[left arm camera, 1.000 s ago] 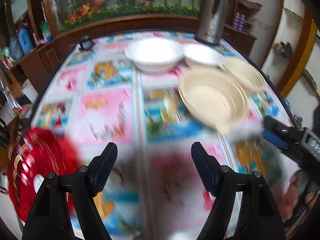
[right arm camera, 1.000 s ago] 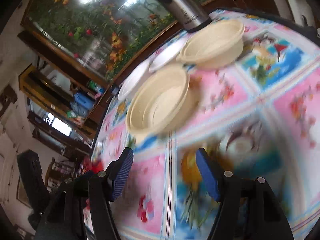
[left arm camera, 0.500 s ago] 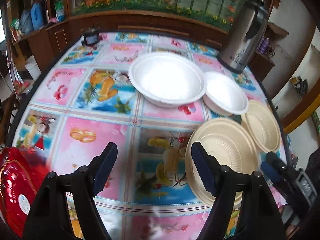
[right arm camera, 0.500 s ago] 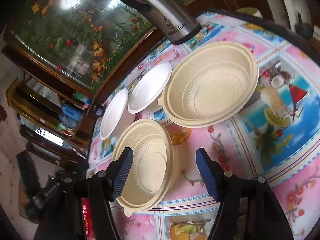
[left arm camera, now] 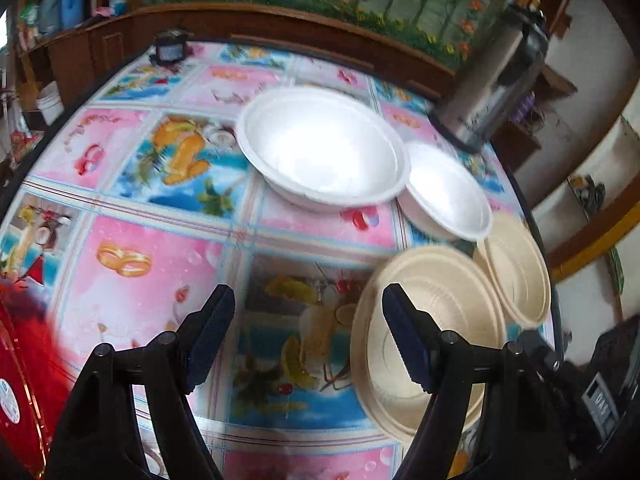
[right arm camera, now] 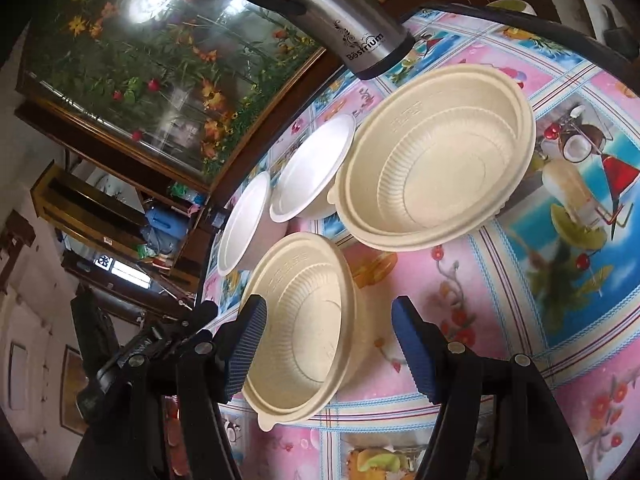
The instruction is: Organize plates and bowls
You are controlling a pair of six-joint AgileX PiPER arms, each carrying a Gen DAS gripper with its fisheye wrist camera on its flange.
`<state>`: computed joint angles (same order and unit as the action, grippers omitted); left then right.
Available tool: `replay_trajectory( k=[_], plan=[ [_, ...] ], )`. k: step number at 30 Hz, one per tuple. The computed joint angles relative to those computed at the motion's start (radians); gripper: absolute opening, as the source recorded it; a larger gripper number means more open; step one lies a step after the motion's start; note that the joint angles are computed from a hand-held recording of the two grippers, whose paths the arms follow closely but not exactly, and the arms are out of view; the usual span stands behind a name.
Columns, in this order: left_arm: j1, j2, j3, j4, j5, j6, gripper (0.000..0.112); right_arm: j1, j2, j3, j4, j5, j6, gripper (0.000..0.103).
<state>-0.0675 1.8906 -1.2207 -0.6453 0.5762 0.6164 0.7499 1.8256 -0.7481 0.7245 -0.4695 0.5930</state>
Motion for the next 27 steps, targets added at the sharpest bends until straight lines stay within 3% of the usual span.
replay_trajectory(
  k=[4, 9, 13, 20, 27],
  plan=[
    [-0.011, -0.014, 0.025, 0.003, -0.014, 0.047, 0.076, -0.010, 0.015, -0.021, -0.042, 0.021, 0.021, 0.068],
    [0.013, -0.002, 0.029, -0.056, -0.001, 0.099, 0.076, -0.002, 0.016, -0.040, 0.033, 0.028, -0.061, 0.068],
    [0.003, -0.011, 0.053, -0.053, -0.033, 0.109, 0.076, 0.001, 0.027, -0.051, 0.044, 0.035, -0.070, 0.068],
    [-0.022, -0.011, 0.075, -0.022, -0.090, 0.097, 0.076, 0.025, 0.049, -0.112, 0.268, 0.064, -0.324, 0.068],
    [-0.014, -0.005, 0.079, -0.062, -0.083, 0.139, 0.076, 0.026, 0.061, -0.122, 0.312, 0.070, -0.366, 0.068]
  ],
)
